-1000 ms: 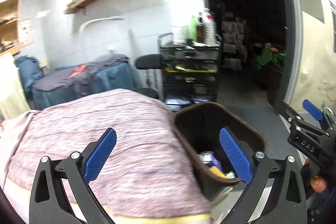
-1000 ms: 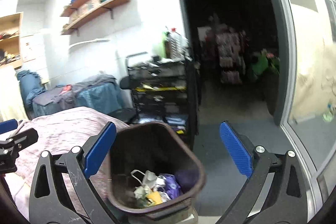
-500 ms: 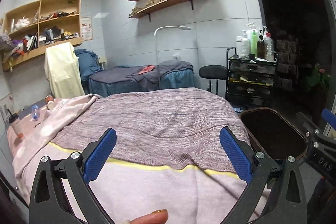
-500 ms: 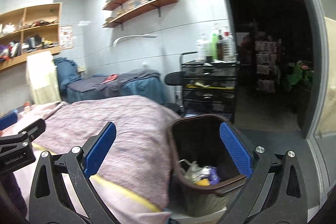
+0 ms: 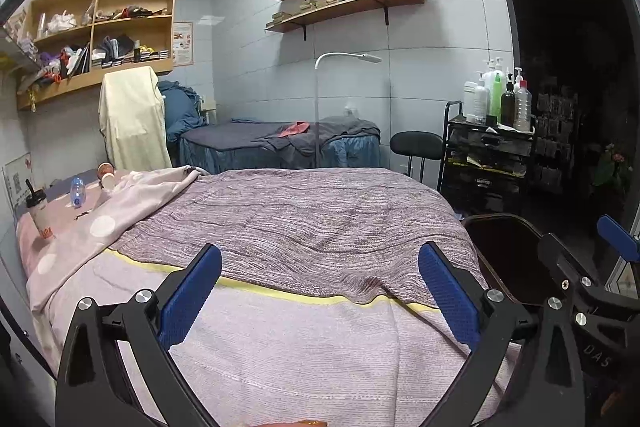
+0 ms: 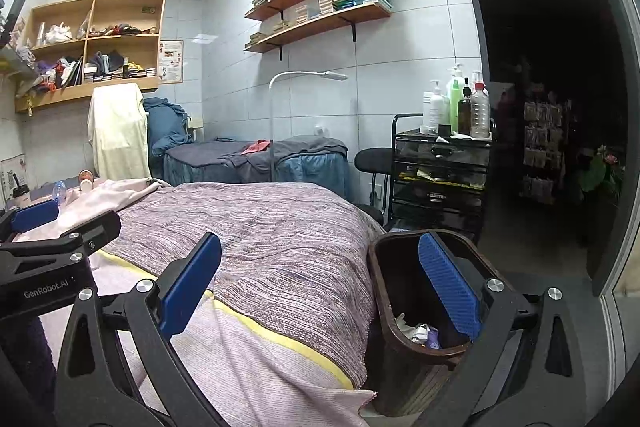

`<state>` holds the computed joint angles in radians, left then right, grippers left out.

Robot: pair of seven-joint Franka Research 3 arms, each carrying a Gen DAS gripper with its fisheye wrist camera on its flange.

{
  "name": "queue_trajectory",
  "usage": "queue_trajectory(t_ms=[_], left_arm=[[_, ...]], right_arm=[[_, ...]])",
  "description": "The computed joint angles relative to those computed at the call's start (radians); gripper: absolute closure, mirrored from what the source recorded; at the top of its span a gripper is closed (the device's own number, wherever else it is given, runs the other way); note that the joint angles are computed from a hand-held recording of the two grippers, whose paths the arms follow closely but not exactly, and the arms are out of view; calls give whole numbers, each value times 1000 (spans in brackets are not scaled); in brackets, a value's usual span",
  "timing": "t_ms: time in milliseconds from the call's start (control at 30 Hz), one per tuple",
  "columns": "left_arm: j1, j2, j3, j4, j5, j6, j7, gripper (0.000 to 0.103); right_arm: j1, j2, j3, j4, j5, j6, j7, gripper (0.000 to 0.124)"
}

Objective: Collect trash

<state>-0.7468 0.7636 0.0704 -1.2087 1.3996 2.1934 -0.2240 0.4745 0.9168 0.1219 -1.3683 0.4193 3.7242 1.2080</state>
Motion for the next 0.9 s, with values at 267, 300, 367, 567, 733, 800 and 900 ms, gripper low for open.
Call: queue_trajectory(t_ms=[267, 300, 367, 567, 733, 800, 900], left_arm=[[1, -3, 1, -7, 5, 10, -16, 6], [1, -2, 1, -5, 4, 8, -14, 6], [2, -4, 1, -8, 5, 9, -15, 6], [2, -6, -1, -12, 10, 9, -20, 6], [3, -5, -2, -11, 11, 9, -21, 6], [3, -6, -2, -12, 11, 10, -22, 6], [3, -10, -1, -17, 15, 11, -25, 6]], right_arm=[[-1, -5, 3, -13, -5, 11, 5, 26], [0, -5, 2, -13, -4, 13, 5, 26], [1, -3, 1, -8, -3, 12, 4, 26], [0, -11, 2, -19, -6, 19, 0, 26], [-2, -11, 3, -17, -10, 15, 1, 26], [-1, -10, 3, -17, -8, 16, 0, 26], [-2, -11, 4, -18, -11, 16, 1, 26]])
